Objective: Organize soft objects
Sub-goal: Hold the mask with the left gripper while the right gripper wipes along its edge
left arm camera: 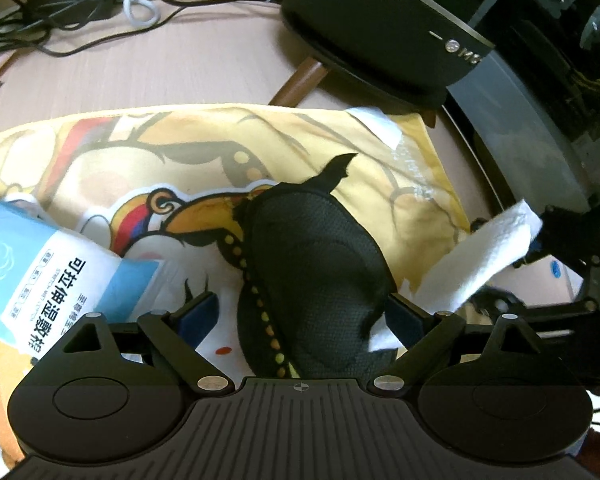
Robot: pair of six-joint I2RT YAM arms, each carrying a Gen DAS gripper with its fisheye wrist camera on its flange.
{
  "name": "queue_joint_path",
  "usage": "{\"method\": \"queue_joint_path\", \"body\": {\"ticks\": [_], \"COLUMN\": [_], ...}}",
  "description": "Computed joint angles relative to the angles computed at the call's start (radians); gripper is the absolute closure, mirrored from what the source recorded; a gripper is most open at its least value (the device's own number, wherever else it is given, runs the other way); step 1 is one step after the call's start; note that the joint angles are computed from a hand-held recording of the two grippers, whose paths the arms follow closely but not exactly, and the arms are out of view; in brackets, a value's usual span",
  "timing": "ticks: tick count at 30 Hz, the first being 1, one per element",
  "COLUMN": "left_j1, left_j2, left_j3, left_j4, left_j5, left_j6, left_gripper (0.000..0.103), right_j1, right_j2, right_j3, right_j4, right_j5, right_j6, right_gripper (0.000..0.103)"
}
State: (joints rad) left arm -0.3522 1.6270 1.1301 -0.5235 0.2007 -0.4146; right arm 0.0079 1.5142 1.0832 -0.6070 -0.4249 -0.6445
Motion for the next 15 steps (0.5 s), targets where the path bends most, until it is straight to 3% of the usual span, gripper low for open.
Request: {"method": "queue_joint_path", "body": {"ticks": [1, 4, 9, 11, 12, 13, 14, 15], "left_j1": [0.005, 0.019, 0.02, 0.023, 0.033, 0.04, 0.043, 0.047], "left_j2": [-0.002, -0.009, -0.006, -0.009, -0.014, -0.022, -0.029, -0.037], "left_j3": [-0.004, -0.016, -0.015, -0.016, -0.023, -0.028, -0.032, -0.035], "left_j4": [0.004, 0.017, 0.024, 0.026, 0.033, 0.034, 0.031, 0.028], "left_j5": [0.007, 0.031, 0.034, 0.012, 0.029, 0.043, 0.051, 0.059], "left_j6": [-0.006, -0.022, -0.038, -0.055, -0.062, -0.064, -0.064, -0.064], "left_gripper": [0.009, 0.008, 0.007, 0.007, 0.007, 0.007, 0.007, 0.007], "right_j1": [-0.025, -0.037, 0.047, 0.085, 0.1, 0.107, 0.109, 0.106], "right_j2": [0.038, 0.095, 0.073, 0.089, 0.099, 0.109, 0.124, 0.135], "right_j3": [0.045, 0.095, 0.03, 0.015, 0.008, 0.002, 0.001, 0.004], "right_j4": [-0.059, -0.128, 0.007, 0.064, 0.087, 0.105, 0.116, 0.118], "right_j5": [-0.078, -0.185, -0.113, -0.068, -0.043, -0.025, -0.015, -0.012], "right_j6": [0.022, 0.095, 0.162, 0.181, 0.192, 0.205, 0.221, 0.238], "right_gripper": [0.026, 0.025, 0.025, 0.031, 0.035, 0.051, 0.078, 0.091]}}
